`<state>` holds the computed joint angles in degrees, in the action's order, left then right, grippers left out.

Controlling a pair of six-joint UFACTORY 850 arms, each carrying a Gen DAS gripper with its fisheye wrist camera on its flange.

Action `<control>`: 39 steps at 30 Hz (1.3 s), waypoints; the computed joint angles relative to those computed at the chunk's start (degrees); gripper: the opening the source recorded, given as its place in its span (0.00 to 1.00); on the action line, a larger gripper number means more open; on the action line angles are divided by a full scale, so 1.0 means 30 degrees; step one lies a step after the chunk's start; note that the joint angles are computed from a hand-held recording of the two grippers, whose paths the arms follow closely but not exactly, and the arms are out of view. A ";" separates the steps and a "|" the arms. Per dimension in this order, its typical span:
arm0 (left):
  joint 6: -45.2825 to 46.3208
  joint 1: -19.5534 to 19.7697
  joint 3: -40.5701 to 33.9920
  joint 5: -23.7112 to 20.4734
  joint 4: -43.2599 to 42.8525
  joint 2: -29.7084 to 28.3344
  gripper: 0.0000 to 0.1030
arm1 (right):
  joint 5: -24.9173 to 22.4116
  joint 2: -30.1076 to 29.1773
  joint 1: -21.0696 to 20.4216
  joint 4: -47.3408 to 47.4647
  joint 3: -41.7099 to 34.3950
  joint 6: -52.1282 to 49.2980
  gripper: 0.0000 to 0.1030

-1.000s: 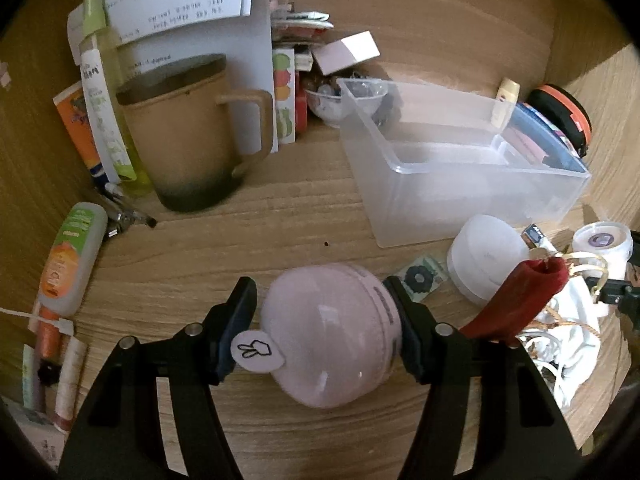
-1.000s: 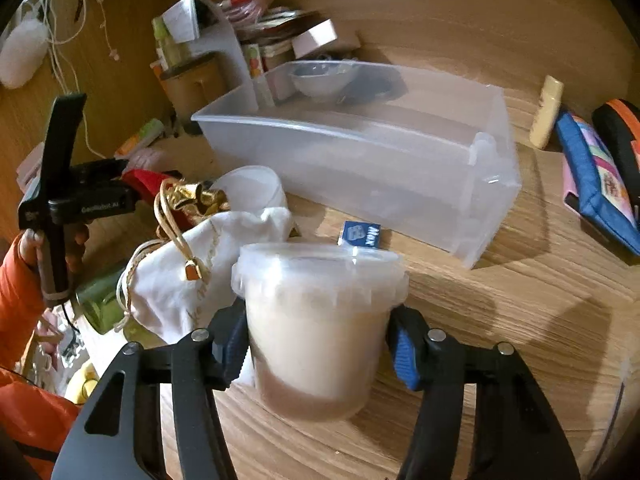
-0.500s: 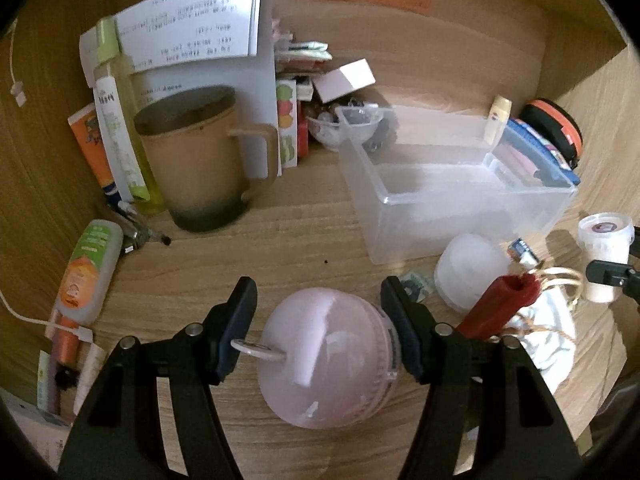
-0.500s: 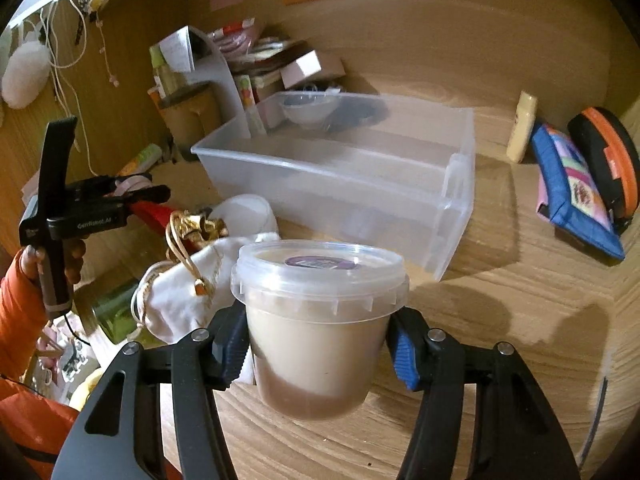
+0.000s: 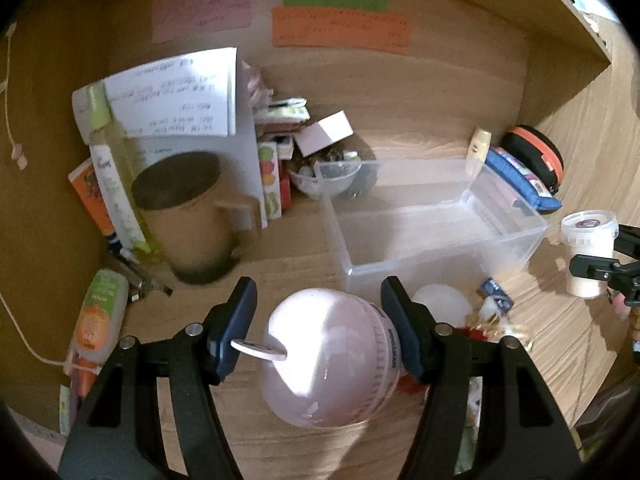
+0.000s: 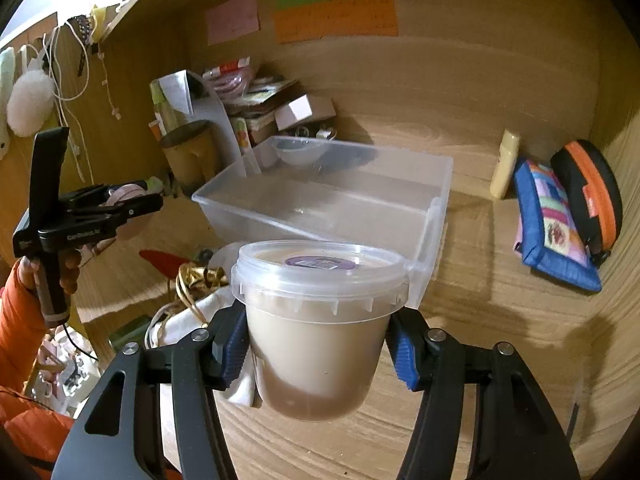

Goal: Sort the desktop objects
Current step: 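Carry the pink brush and white tub over the clear plastic box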

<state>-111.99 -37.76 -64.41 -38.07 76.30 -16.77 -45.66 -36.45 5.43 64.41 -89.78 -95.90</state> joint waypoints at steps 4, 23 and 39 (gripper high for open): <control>0.0680 0.0106 -0.0610 0.0054 -0.0038 -0.0181 0.62 | -0.0360 -0.0313 -0.0006 -0.0125 -0.0792 0.0451 0.54; 0.4382 0.1441 -0.3962 0.3156 -0.1138 -0.1819 0.62 | -0.1552 -0.2601 0.0545 -0.0864 -0.5291 0.3046 0.54; 0.8925 0.2780 -0.6466 0.4788 -0.5034 -0.4225 0.62 | -0.2179 -0.6301 0.1372 -0.4074 -1.0720 0.6981 0.54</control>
<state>-85.22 -29.42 -83.80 -23.71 61.20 -29.45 -52.20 -55.35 9.55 52.19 -121.94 -74.96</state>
